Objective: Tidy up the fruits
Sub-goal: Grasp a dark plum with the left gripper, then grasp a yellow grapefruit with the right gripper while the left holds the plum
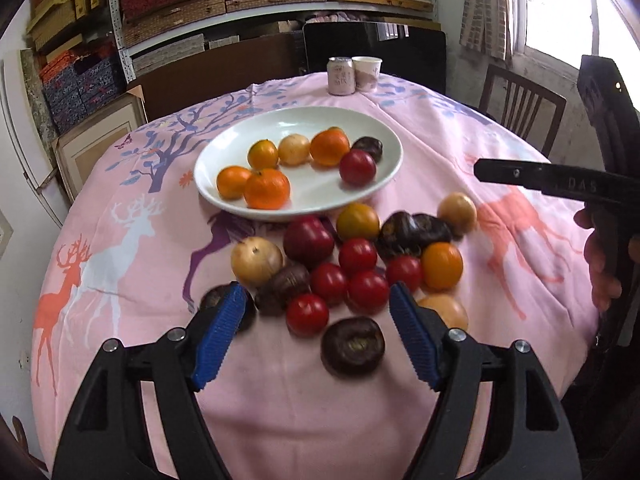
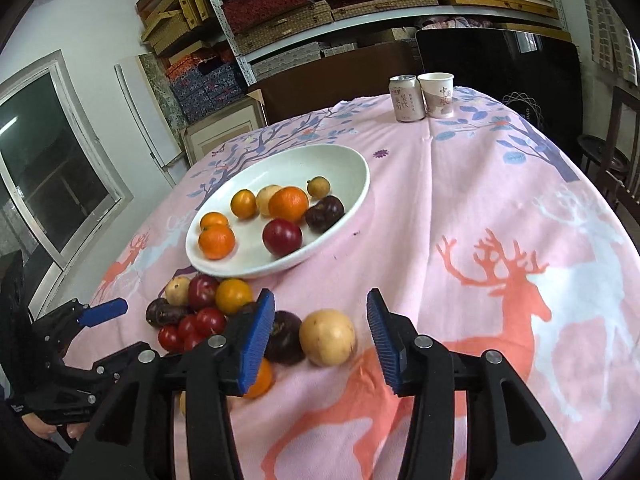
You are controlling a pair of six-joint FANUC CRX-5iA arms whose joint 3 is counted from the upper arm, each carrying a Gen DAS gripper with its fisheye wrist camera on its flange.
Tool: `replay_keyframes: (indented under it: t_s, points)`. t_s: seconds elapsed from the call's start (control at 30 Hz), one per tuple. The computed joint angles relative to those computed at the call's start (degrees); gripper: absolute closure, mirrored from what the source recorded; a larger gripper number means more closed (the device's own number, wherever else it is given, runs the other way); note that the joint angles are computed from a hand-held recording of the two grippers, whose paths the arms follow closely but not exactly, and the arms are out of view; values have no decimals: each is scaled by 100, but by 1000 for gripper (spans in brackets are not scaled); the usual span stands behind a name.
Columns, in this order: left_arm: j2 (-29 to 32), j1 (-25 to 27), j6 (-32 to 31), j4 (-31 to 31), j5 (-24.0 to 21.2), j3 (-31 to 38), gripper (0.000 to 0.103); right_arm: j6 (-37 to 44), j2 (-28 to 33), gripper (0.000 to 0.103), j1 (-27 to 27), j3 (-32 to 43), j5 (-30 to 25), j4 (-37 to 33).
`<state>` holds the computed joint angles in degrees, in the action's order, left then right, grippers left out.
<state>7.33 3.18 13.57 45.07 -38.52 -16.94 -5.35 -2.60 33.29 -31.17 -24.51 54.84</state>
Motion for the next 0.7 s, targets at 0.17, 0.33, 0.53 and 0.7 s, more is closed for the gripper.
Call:
replay_keyframes:
  t_s: [0.17, 0.33, 0.53, 0.7]
  points:
    - [6, -37, 385, -320, 11, -123, 35, -262, -193, 55, 179, -258, -85, 67]
    - [195, -91, 769, -712, -27, 12, 54, -375, -313, 55, 312, -366, -253, 99]
    - [216, -108, 602, -516, 57, -84, 63, -64, -261, 55, 456, -289, -266, -145]
    - [56, 45, 342, -37, 60, -271, 63, 1629, -4, 55, 876, 167, -275, -1322]
